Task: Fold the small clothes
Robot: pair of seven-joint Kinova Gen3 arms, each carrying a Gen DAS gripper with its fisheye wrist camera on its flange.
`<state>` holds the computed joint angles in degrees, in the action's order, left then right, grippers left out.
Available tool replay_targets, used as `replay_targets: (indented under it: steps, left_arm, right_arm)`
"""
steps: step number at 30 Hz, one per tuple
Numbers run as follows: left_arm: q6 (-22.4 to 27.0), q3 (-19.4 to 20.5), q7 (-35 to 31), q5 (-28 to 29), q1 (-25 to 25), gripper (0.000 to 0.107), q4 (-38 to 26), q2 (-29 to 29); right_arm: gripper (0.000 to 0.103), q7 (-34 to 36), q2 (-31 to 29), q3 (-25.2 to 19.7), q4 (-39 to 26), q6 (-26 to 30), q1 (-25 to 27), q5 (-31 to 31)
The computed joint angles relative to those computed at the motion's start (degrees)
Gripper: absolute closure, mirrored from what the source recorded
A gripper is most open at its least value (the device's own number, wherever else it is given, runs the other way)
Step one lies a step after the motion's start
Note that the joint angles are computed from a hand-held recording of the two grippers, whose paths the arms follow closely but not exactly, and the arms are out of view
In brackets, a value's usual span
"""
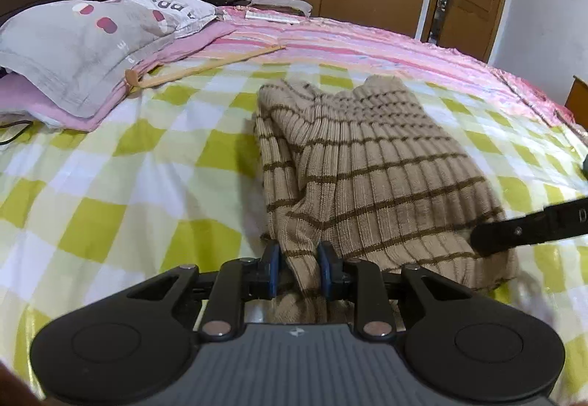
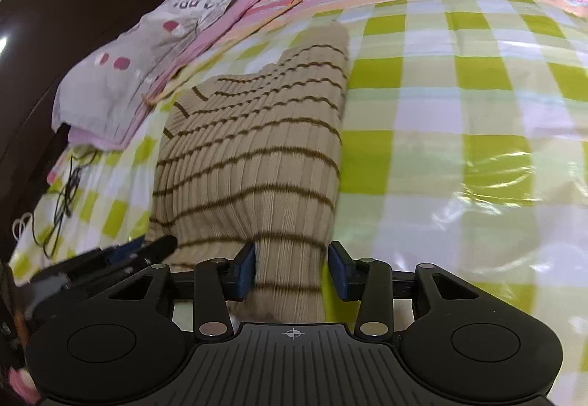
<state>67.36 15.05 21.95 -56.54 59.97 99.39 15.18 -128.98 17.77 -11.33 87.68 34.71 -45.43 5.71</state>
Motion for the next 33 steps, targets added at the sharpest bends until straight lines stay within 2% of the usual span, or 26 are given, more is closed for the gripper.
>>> replay_targets:
  steps: [3,6,8,10,13,15,17,18,24,29,33]
  left_arm:
    - [3.39,0.03,0.08,-2.06,0.97,0.077,-1.03,-0.76]
    - [6.89,-0.22,-3.27,-5.46,0.89,0.077,-3.49,0.27]
    - [5.66,-1.08,-6.01,-7.46,-0.72,0.077,-4.61,0.78]
    - [2.1,-1.9,-7.58,-7.75,-3.09,0.077,-5.18,0.87]
    - [1.59,-3.58,-12.6,-5.57,-5.75,0.077,-8.52,3.84]
    - [2.22,-4.48,-15.68,-2.48,-7.07,0.076,-10.05,5.5]
    - [2.73,-5.76,-16.07,-1.33,-6.38,0.076,-9.57,6.08]
    - [3.26,-6.07,-16.3,-1.11,-5.96,0.076,-9.5,6.37]
    - [4.6,-6.79,-16.06,0.59,-4.91,0.076,-9.33,6.25]
    - [7.52,-6.07,-15.76,0.98,-3.32,0.077,-10.01,5.4]
    - [9.69,-4.73,-14.54,1.64,-1.41,0.077,-10.15,4.47]
  right_arm:
    - [0.059,-3.76,-2.22,2.16,1.08,-0.27,-2.88,5.12]
    - [0.059,-8.22,-4.03,2.8,2.42,-2.33,-4.36,9.91]
    - [0.059,-8.96,-4.26,2.12,2.59,-3.74,-4.27,11.26]
    - [0.059,-9.53,-3.71,1.78,2.43,-5.18,-4.6,12.62]
    - [0.058,-7.62,-1.26,0.63,0.4,-6.16,-4.08,10.93]
    - [0.058,-7.43,0.08,1.32,-0.71,-6.22,-5.62,11.57]
    - [0.058,-6.46,1.06,1.6,-1.4,-6.7,-6.82,12.02]
    - [0.058,-4.59,1.52,0.36,-1.63,-7.16,-6.0,10.97]
    - [0.058,-0.24,6.5,0.72,-6.41,-3.05,-7.77,7.22]
    - [0.058,-1.27,3.73,2.15,-3.88,-5.34,-9.34,7.17]
    - [0.058,-6.31,1.44,4.71,-2.01,-5.81,-12.16,10.99]
